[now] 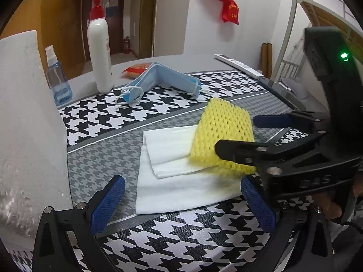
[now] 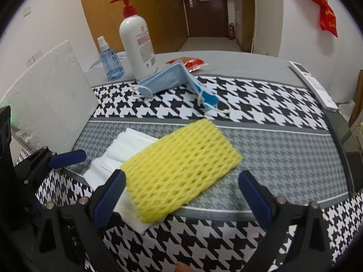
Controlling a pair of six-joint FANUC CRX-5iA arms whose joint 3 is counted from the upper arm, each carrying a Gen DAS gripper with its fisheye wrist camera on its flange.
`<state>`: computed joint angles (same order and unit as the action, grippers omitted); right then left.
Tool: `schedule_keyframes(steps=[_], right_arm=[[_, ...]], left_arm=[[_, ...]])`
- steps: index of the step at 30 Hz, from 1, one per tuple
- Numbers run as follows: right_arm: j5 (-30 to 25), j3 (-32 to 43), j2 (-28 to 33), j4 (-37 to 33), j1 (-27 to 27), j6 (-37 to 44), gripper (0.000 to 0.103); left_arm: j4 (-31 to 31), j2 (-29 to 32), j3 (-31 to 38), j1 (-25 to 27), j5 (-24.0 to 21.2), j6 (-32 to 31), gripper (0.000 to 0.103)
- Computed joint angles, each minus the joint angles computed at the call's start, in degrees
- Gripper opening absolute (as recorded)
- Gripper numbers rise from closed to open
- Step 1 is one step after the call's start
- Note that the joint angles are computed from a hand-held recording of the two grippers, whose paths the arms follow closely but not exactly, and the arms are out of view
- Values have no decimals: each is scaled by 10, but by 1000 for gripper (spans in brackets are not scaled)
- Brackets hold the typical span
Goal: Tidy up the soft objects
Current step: 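Close the right gripper on the yellow mesh sleeve lying on the white cloth, then lift the yellow mesh sleeve with the right gripper while the left grasps the white cloth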
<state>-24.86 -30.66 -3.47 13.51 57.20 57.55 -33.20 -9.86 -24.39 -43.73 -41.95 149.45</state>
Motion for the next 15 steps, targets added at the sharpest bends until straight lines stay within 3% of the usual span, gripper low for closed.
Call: schedule_keyframes(steps=[9, 11, 15], right_arm=[[-29, 32, 17, -63, -4, 72, 66], [-31, 32, 14, -67, -1, 80, 52], [-26, 26, 8, -60, 2, 70, 42]], left_arm=[[1, -4, -4, 2, 5, 2, 102], [-3, -5, -4, 0, 4, 6, 102], [-6, -5, -3, -3, 1, 11, 102]])
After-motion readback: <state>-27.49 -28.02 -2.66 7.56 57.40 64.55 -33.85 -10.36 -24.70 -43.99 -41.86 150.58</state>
